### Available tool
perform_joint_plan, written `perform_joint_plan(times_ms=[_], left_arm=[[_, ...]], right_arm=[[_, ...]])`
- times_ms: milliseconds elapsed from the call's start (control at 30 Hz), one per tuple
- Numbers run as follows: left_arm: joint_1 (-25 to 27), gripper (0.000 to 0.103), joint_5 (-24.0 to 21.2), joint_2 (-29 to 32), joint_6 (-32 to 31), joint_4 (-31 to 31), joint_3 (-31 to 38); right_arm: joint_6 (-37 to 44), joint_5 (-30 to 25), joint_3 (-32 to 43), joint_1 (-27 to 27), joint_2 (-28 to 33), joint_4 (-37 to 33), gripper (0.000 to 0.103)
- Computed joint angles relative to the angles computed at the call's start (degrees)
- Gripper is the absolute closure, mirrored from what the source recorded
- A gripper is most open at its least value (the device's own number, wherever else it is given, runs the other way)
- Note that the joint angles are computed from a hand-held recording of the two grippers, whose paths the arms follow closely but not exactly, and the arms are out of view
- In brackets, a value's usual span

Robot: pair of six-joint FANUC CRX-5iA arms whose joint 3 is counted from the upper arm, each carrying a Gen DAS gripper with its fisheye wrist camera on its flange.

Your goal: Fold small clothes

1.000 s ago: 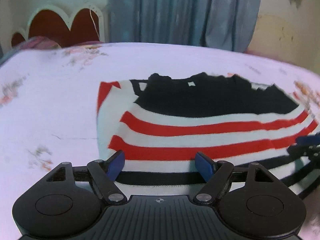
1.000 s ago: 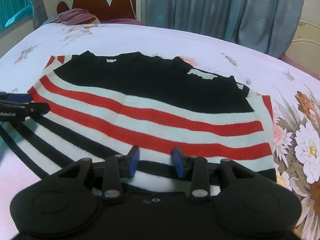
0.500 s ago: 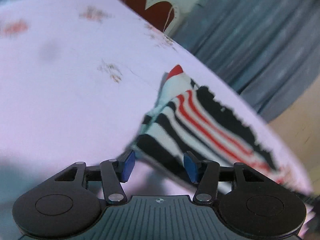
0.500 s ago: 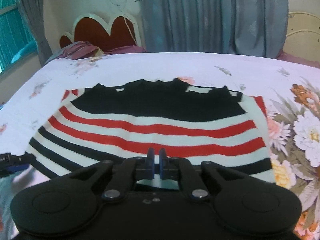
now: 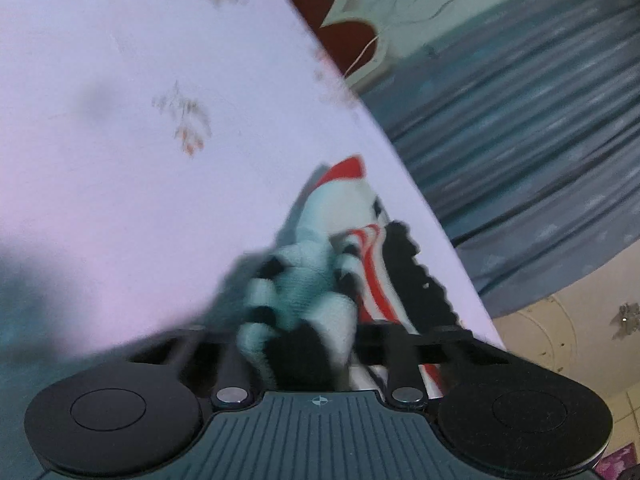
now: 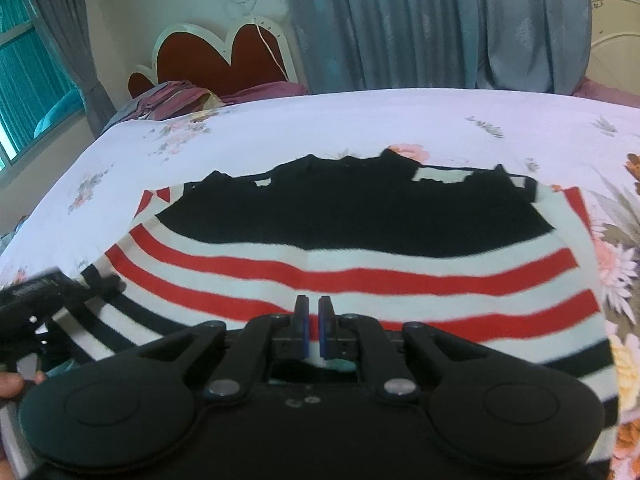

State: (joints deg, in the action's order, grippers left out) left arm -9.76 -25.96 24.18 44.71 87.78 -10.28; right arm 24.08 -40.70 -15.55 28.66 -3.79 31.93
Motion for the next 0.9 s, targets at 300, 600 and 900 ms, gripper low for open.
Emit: perform_joint_plan(times_ms=[300, 600, 900], left_arm=[[1.93, 0.086, -5.61, 0.52, -0.89, 0.40, -0.11], [-2.87, 0.086, -5.76, -1.14, -5.62, 7.78, 2.29], [-11.38, 0.086, -7.27, -3.14, -5.90, 2.42, 6.11]], right_arm=[[1.51, -0.94, 2.29, -0.62, 3.84, -2.73, 0.103], [2.96, 0.13, 2.12, -1.94, 1.91, -5.99, 0.101], [-13.46, 7.68, -13.20, -9.88, -15.57, 0.88, 0.096]])
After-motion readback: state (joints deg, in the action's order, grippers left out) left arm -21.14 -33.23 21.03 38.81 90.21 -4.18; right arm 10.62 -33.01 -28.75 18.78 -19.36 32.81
